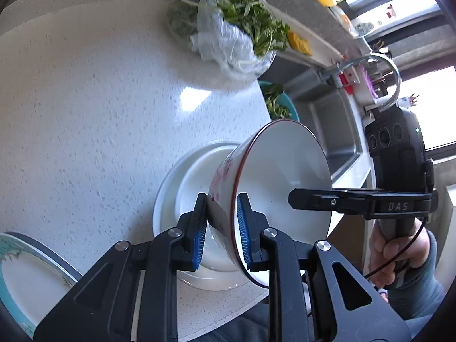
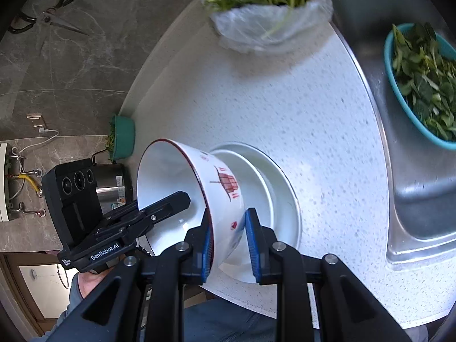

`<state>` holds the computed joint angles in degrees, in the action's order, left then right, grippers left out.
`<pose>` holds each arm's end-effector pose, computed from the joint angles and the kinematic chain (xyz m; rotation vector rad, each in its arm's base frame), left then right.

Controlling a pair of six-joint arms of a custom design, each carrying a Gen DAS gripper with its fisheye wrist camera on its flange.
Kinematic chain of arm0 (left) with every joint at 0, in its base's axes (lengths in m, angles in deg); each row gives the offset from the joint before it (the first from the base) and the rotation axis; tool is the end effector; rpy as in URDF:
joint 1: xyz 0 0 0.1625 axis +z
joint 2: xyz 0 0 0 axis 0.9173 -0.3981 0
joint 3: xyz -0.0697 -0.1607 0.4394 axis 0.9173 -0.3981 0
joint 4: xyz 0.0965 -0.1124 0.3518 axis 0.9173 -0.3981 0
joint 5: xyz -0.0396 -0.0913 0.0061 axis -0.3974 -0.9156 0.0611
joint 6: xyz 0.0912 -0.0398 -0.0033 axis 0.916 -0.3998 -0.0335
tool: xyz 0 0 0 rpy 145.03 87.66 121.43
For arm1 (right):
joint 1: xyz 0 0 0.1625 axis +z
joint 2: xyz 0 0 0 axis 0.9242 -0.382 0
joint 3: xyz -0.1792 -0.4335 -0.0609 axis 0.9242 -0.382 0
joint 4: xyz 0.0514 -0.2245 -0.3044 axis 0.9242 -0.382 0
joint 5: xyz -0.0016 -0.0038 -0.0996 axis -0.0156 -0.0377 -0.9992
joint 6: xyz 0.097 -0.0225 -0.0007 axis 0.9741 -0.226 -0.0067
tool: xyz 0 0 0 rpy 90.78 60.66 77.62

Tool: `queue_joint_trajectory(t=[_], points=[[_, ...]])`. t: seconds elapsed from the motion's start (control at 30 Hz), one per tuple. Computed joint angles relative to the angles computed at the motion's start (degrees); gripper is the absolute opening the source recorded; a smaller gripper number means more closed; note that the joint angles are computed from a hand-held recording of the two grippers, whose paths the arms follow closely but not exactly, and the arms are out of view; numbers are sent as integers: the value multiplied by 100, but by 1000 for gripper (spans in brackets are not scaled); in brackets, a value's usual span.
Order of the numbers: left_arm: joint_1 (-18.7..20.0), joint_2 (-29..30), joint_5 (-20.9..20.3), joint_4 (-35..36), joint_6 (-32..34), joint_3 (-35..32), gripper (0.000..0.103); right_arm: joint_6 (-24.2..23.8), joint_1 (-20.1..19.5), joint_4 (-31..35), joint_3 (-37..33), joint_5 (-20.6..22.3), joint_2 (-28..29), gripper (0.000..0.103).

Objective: Organize plates and bowls
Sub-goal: 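Lift the red-flower bowl with both grippers and carry it to the white bowls, then lower the red-flower bowl into the nested white bowls and open both grippers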

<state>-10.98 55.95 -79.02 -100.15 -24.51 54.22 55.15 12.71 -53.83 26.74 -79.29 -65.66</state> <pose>-0.3623 -0.7919 -0.0276 0.3925 2.9228 0.0434 0.0160 -0.7073 0.3557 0.1768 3.1207 -0.1420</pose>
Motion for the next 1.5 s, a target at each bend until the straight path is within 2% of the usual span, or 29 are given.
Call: queue_joint_trajectory(t=[0.23, 0.47, 0.67, 0.9, 1.17, 1.37, 1.5], points=[[-29, -88, 134, -202, -73, 413, 19, -16, -21, 100, -31, -88, 67, 25], [-11, -103, 256, -212, -74, 469, 19, -126, 24, 87, 4, -260, 104, 24], [-80, -93, 515, -260, 83, 513, 19, -345, 162, -118, 144, -700, 45, 22], [-70, -103, 535, -345, 101, 548, 19, -529, 367, -372, 267, -1238, 52, 19], [-69, -75, 648, -521, 190, 544, 19, -468, 360, -403, 269, -1288, 48, 21], [-69, -61, 639, -517, 165, 520, 19, -260, 309, -305, 251, -1081, -7, 28], [-79, -26, 642, -459, 117, 453, 19, -416, 381, -241, 218, -1284, -6, 27]])
